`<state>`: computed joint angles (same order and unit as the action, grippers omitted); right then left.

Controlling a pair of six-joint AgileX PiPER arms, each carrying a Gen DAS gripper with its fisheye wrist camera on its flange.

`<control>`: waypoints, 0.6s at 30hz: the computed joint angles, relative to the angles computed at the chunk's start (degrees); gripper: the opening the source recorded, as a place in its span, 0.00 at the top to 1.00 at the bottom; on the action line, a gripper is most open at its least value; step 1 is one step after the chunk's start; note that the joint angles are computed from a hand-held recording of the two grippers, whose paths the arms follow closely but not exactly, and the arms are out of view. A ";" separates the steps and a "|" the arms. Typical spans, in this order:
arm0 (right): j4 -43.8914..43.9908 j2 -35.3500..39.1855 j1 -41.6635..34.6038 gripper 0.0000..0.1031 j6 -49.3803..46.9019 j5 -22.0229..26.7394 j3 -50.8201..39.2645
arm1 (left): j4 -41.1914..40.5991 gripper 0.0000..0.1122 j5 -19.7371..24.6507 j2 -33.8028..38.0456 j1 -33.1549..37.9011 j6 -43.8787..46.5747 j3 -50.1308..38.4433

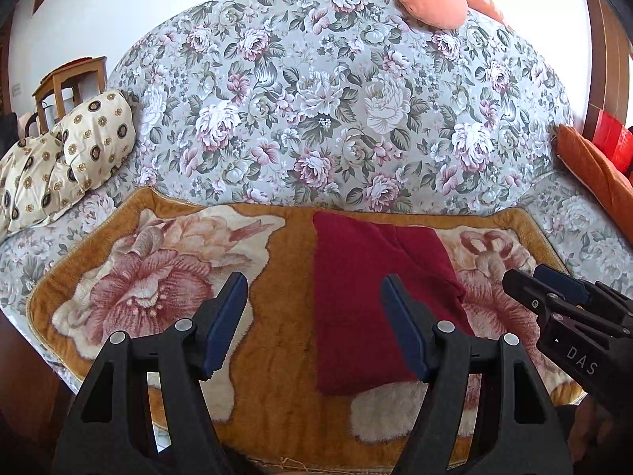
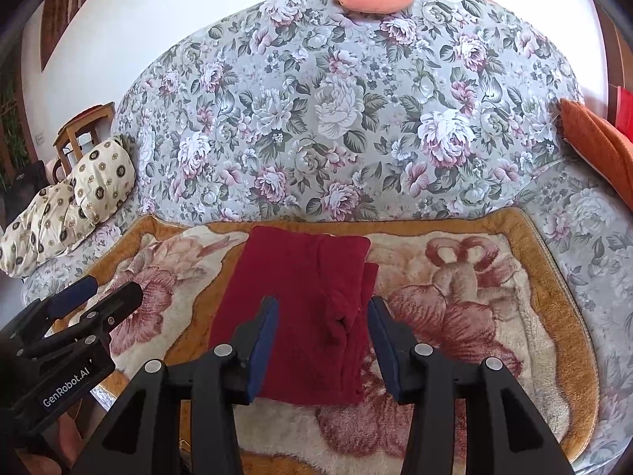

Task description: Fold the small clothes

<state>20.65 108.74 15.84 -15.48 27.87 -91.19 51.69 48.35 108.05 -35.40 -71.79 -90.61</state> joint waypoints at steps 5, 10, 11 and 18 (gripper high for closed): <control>-0.16 0.45 0.09 0.56 -0.01 0.16 -0.31 | -1.05 0.37 0.52 0.84 -0.08 0.97 -1.29; -0.51 0.83 0.22 0.56 0.37 0.16 -0.37 | -1.12 0.37 -0.45 0.91 0.11 0.62 -1.11; -0.35 0.94 0.21 0.56 0.30 0.21 -0.39 | -1.11 0.37 -0.47 1.02 0.09 0.53 -1.20; -0.01 1.72 0.14 0.56 0.29 0.50 -0.78 | 0.21 0.37 -0.38 2.75 -0.42 -0.23 -2.51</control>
<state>20.64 110.46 15.98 -15.18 28.37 -91.97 51.90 47.97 110.80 -35.82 -72.02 -93.13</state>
